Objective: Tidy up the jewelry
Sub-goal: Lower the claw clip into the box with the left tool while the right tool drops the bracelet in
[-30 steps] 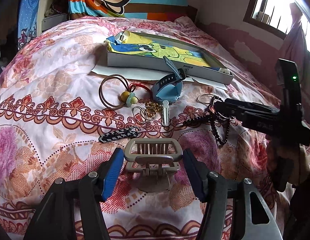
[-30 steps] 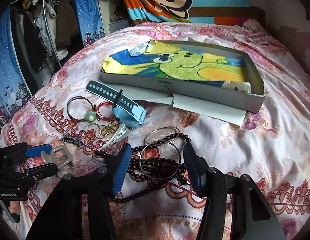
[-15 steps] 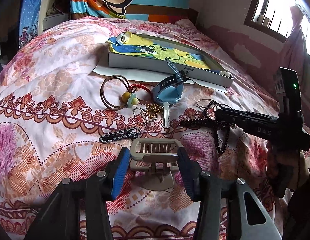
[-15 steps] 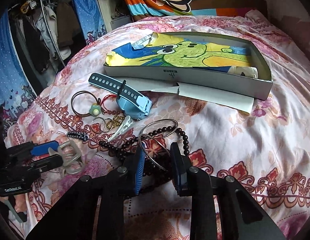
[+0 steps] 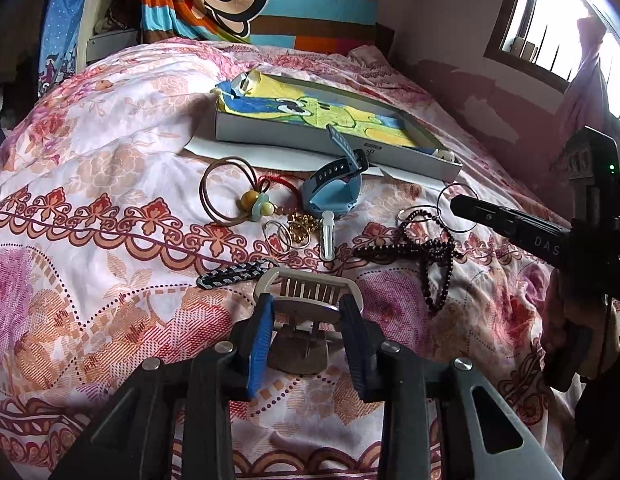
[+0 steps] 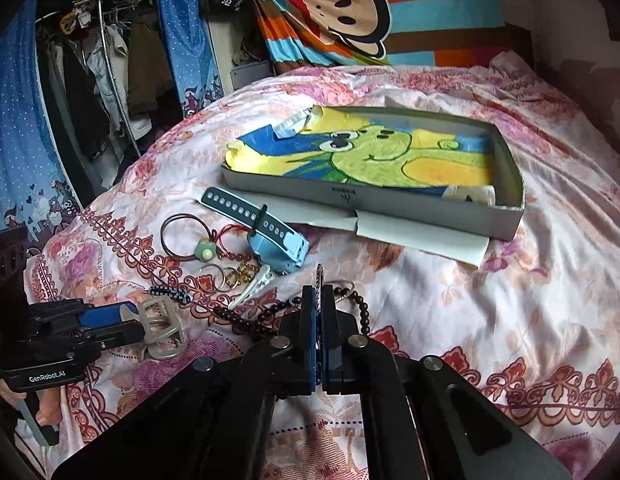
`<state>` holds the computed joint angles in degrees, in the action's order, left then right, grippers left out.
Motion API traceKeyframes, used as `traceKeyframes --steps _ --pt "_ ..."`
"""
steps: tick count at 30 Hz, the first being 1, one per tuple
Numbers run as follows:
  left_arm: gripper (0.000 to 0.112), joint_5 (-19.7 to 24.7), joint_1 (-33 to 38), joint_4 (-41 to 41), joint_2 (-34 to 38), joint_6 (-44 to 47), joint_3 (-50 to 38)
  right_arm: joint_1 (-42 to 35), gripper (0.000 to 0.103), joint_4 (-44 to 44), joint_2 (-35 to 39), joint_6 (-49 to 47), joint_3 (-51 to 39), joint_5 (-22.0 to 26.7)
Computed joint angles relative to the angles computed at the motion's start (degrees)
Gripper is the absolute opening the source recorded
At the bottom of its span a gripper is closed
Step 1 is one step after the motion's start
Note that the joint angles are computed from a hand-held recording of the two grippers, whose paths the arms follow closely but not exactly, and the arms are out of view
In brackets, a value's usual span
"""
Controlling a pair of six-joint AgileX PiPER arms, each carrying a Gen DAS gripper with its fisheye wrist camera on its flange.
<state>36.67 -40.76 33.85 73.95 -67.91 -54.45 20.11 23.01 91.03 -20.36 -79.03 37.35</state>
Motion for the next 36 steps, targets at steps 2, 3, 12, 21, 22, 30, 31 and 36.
traceKeyframes --steps 2,3,12,21,22,30,31,36 --pt "0.031 -0.1 -0.8 1.8 -0.9 -1.6 0.4 0.0 0.002 0.4 -0.5 -1.0 -0.3 0.0" --pt "0.031 0.0 -1.2 2.6 -1.4 -2.3 0.5 0.0 0.002 0.5 -0.7 -1.4 -0.6 0.1" --pt "0.031 -0.6 3.3 3.7 0.5 -2.7 -10.1 -3.8 0.002 5.1 0.1 -7.4 -7.6 1.8" --pt "0.031 6.9 13.7 -7.3 24.7 16.9 -44.6 -7.9 0.002 4.4 13.0 -6.1 -27.6 1.6" --pt "0.031 7.1 14.4 -8.5 26.4 17.9 -46.7 -7.9 0.002 3.3 14.7 -5.1 -30.1 1.8" --pt "0.032 11.6 21.1 -21.4 43.2 24.8 -64.6 -8.7 0.002 -1.8 30.8 2.3 -49.9 9.2" --pt "0.032 12.2 21.2 -21.8 43.9 24.7 -65.0 -8.6 0.002 -1.9 30.8 2.4 -48.7 8.6" --pt "0.032 13.4 22.1 -23.4 46.1 25.2 -66.3 -8.5 0.002 -1.9 31.2 2.2 -44.7 7.1"
